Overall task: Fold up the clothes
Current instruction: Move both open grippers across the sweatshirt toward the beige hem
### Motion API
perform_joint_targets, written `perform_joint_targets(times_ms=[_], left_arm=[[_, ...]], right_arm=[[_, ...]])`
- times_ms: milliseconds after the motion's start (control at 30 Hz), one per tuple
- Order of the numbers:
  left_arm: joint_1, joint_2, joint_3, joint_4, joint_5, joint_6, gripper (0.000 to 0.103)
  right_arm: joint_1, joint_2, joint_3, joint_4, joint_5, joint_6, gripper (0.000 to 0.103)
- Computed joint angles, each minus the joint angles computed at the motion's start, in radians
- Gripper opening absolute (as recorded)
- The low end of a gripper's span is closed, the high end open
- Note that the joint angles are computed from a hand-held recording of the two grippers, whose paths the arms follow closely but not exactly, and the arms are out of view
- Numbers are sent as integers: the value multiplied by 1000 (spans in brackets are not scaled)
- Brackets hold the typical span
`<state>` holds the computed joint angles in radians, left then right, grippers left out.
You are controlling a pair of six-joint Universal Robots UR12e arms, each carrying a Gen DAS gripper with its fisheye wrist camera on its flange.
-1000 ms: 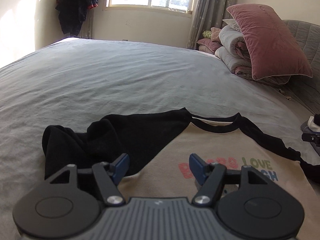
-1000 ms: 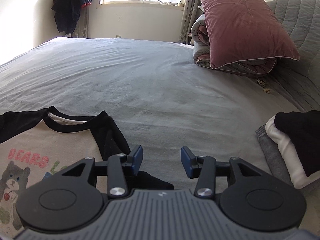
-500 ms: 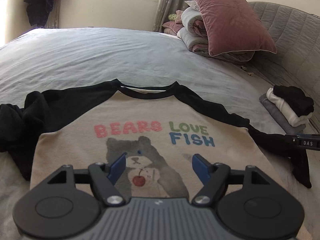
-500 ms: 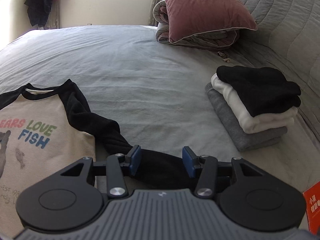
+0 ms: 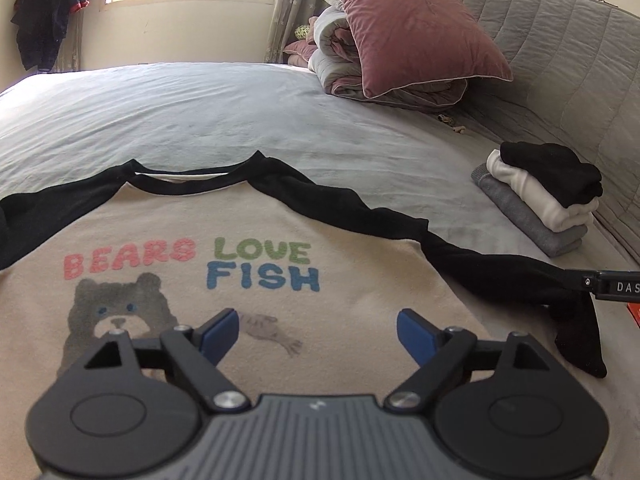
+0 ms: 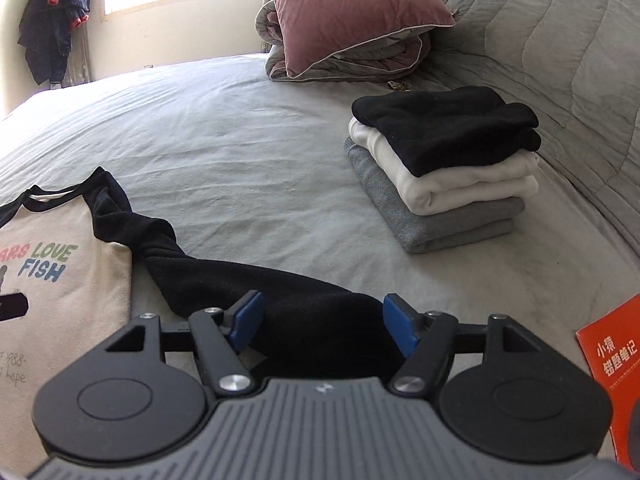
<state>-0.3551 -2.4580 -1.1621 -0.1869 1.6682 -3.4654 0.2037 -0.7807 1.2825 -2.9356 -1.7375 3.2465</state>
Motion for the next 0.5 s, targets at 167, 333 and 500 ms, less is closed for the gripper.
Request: perform_joint_targets(times_ms=[167,333,500], left_arm=[[-28,-6,-40,75,42,58,91],[-45,18,-89,95,50,132,93],[-54,48,-144,113,40,163,94]], right_arm=[[-10,-4,10,-8,-2,-21,71],[-26,-17,31,4,4,-11,71],[-33,-29,51,14,-4,-27,72]])
